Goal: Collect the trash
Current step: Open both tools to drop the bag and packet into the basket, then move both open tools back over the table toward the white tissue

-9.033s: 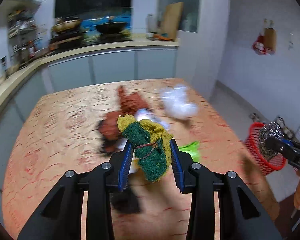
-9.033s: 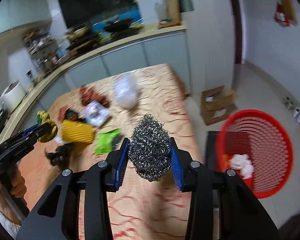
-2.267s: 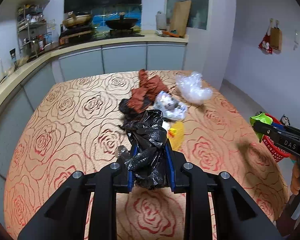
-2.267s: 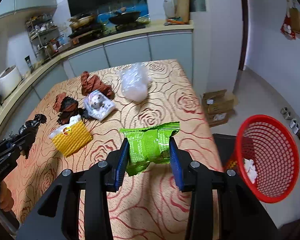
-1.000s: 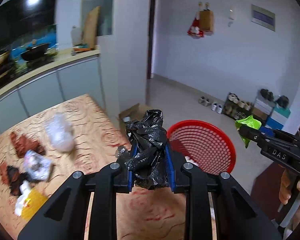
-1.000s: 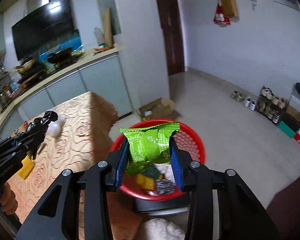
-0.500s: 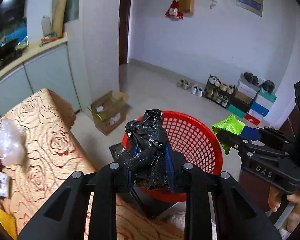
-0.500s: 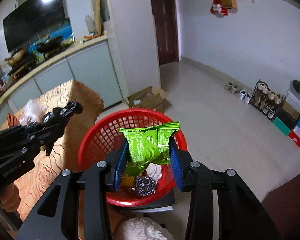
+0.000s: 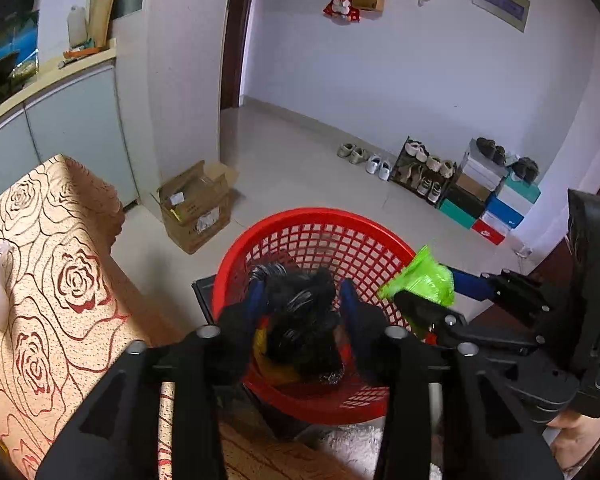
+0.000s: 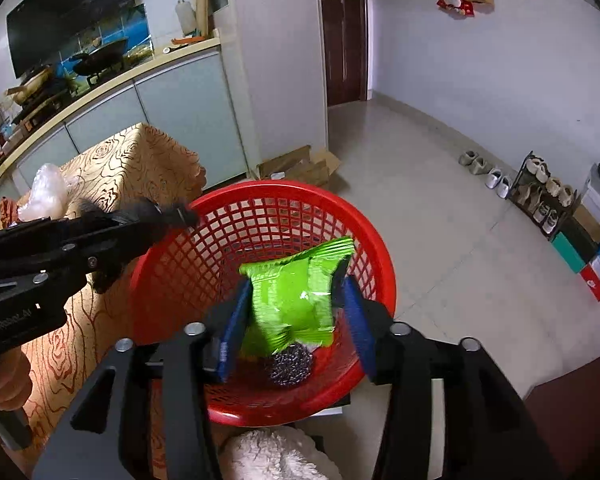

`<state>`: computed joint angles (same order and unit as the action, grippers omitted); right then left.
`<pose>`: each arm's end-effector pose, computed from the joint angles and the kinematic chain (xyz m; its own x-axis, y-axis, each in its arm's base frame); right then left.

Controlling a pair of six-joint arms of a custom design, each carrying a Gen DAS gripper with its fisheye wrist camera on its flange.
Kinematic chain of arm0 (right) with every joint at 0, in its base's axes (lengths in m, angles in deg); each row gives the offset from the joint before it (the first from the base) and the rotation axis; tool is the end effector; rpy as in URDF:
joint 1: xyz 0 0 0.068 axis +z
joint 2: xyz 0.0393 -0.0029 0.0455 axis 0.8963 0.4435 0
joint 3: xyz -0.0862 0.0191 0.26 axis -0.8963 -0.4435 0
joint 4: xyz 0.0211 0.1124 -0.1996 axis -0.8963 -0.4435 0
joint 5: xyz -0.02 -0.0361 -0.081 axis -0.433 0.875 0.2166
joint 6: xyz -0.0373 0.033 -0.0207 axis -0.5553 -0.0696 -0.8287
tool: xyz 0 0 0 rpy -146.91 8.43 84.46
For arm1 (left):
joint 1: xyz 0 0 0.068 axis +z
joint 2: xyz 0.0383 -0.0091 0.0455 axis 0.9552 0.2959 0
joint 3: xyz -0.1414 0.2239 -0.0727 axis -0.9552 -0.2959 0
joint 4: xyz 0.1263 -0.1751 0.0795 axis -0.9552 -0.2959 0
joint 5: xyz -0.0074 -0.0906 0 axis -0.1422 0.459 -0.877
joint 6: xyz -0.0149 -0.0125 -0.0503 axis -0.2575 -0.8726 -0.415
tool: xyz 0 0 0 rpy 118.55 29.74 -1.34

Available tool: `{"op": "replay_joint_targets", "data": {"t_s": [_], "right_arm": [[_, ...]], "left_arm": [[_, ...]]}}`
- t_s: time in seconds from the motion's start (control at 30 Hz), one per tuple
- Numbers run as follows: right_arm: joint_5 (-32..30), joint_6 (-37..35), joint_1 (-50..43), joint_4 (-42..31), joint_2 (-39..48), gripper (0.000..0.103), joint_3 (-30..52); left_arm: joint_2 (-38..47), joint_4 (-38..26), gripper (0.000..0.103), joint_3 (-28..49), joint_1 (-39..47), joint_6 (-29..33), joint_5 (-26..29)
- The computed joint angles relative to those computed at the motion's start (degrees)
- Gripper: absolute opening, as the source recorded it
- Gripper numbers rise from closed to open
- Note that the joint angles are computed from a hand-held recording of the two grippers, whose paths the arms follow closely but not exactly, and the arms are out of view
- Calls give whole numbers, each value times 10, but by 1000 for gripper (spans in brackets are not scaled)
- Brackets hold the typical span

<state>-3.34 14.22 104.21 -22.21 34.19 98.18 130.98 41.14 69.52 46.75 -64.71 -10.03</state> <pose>0.2475 0.1892 0.0982 -0.7171 0.2997 -0.6293 0.2827 0.9503 0.1305 0.3279 -0.1738 0.1314 -0.5900 0.4280 -0.6846 0.7010 0.6923 -0.1712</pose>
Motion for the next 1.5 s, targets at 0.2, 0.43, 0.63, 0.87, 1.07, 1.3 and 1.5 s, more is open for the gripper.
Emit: {"op": "replay_joint_targets", "data": {"t_s": [0.2,0.43,0.63,0.87,1.07,1.3,1.5], "right_arm": [[17,19,9,-9,-21,54,-13],[47,51,26,-30,-60,54,-30],[72,74,51,-55,-77,54,-23],[78,81,75,-70,-76,55,0],[77,72,99,-75,-65,56,32],[68,51,123,-85,-34,60,96],[45,23,130,-95,6,60,161]], "left_arm": [[-23,19,60,-24,1,2,-10],[-62,38,61,-65,17,8,-21],[-104,68,61,-117,44,12,-35],[-160,85,61,-172,91,11,-34],[-211,88,64,-216,130,17,-28],[-267,72,65,-252,203,30,4],[-298,57,66,-270,304,58,31]]}}
